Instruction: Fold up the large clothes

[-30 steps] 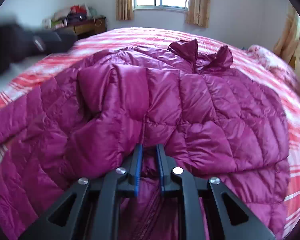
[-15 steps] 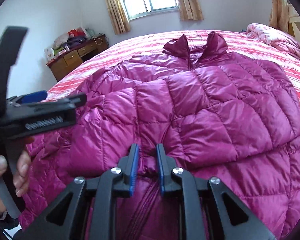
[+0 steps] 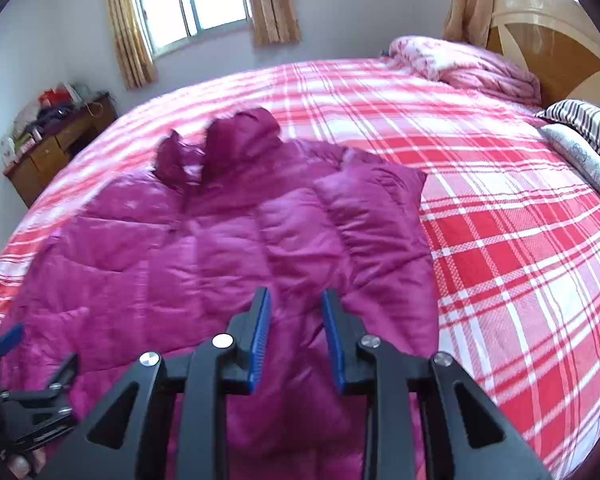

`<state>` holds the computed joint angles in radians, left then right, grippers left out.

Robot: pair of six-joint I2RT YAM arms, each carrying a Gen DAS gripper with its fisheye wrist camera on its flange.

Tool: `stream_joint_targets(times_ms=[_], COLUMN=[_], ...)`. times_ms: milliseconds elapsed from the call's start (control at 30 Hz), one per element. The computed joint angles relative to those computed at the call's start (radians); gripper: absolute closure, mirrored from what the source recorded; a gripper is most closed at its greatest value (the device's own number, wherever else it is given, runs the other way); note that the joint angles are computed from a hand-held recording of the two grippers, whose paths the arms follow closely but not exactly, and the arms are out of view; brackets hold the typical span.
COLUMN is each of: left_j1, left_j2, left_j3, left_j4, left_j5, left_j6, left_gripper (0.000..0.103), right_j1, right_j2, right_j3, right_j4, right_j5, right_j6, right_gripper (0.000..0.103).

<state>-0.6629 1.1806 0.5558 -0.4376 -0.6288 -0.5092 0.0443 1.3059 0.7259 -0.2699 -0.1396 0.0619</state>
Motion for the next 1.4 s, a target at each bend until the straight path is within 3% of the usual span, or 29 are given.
stream_joint_targets(times_ms=[233, 333, 433, 500, 667, 800, 900, 1000, 1133, 1267, 1400], left_j1=[0.094, 0.137, 0.134, 0.122, 0.119, 0.113, 0.116, 0.12, 0.119, 0.12, 0.121], left_j2=[-0.011, -0.027, -0.027, -0.02, -0.023, -0.033, -0.04, -0.047, -0.052, -0.052, -0.054], left_j3=[-0.037, -0.055, -0.062, -0.057, -0.059, -0.063, -0.066, -0.069, -0.067, -0.068, -0.068], left_j4=[0.068, 0.093, 0.105, 0.101, 0.105, 0.099, 0.098, 0.097, 0.091, 0.091, 0.091], left_j5=[0.141, 0.206, 0.206, 0.189, 0.186, 0.181, 0.187, 0.193, 0.194, 0.194, 0.195], left_j6=[0.016, 0.032, 0.026, 0.021, 0.019, 0.015, 0.014, 0.015, 0.013, 0.014, 0.015], left_gripper=[0.001, 0.001, 0.001, 0.001, 0.001, 0.001, 0.001, 0.001, 0.001, 0.001, 0.001], right_j1=[-0.061, -0.05, -0.04, -0.046, -0.011, -0.009, 0.001, -0.001, 0.105, 0.195, 0.239], right_j2=[0.077, 0.028, -0.01, 0.045, 0.198, 0.207, 0.164, 0.029, -0.123, -0.154, -0.115], right_j3=[0.006, 0.006, 0.008, 0.06, 0.141, 0.137, 0.133, 0.098, 0.038, -0.016, -0.087], right_j4=[0.026, -0.012, 0.041, 0.028, 0.003, 0.018, -0.021, -0.089, -0.163, -0.16, -0.07], right_j5=[-0.088, -0.047, -0.006, 0.003, 0.067, 0.085, 0.118, 0.061, 0.072, 0.093, 0.135], right_j6=[-0.007, 0.001, 0.053, 0.079, 0.026, -0.003, -0.024, 0.014, 0.017, 0.038, 0.066], right_gripper=[0.074, 0.074, 0.073, 0.05, 0.05, 0.05, 0.05, 0.049, 0.044, 0.044, 0.043])
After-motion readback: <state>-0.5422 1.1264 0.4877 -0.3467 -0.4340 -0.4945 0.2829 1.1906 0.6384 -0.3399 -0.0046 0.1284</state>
